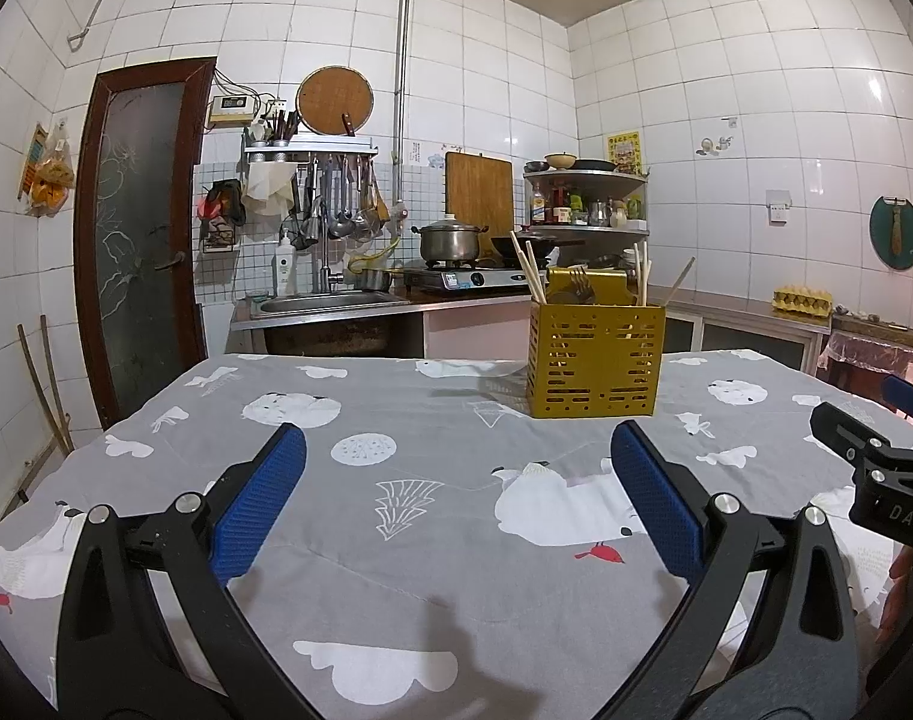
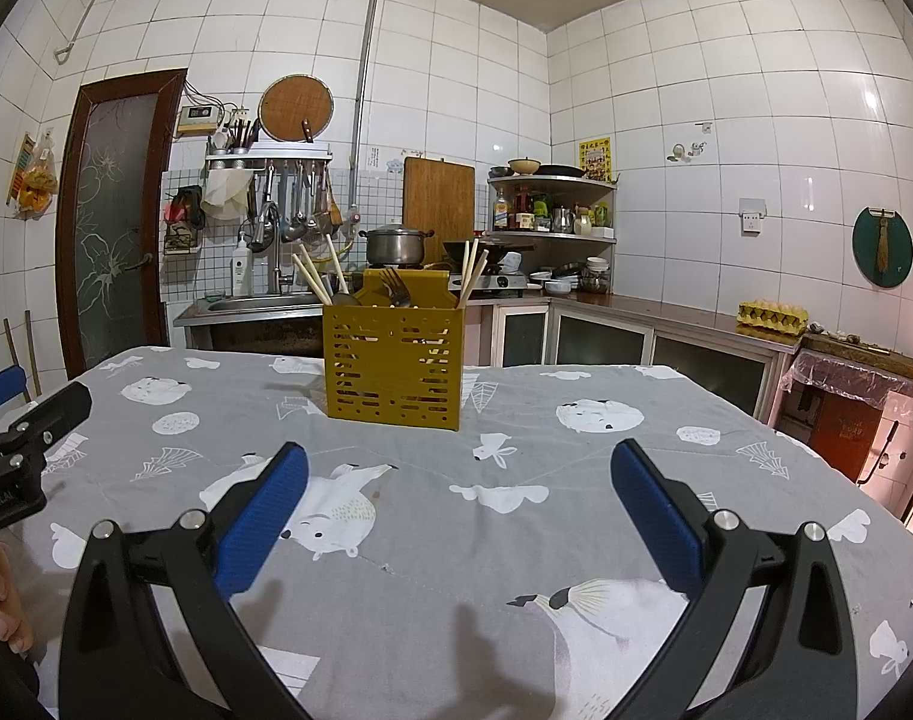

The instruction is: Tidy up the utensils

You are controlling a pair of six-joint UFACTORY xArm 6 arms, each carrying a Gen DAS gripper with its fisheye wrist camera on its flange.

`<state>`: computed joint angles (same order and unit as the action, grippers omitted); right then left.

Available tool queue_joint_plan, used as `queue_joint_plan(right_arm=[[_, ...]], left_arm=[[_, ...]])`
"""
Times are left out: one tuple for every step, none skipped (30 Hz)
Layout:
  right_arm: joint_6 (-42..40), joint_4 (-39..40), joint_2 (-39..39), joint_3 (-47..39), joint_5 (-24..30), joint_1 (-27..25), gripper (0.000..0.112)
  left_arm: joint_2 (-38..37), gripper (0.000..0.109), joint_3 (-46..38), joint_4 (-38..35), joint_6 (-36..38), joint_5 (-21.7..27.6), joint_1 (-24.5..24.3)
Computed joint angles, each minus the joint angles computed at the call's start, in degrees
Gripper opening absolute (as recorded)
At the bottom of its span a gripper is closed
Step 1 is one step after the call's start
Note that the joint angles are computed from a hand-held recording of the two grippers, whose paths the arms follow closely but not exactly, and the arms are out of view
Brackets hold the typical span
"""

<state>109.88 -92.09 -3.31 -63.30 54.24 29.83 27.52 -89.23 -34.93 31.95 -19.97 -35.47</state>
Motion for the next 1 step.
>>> queue_joint_plan(right_arm=[[-0.04,0.02,-0.01,0.0,-0.02,-0.02,0.099]], left_arm=[[-0.16,0.098,0.36,0.22,-0.28,-0.16,-0.02]])
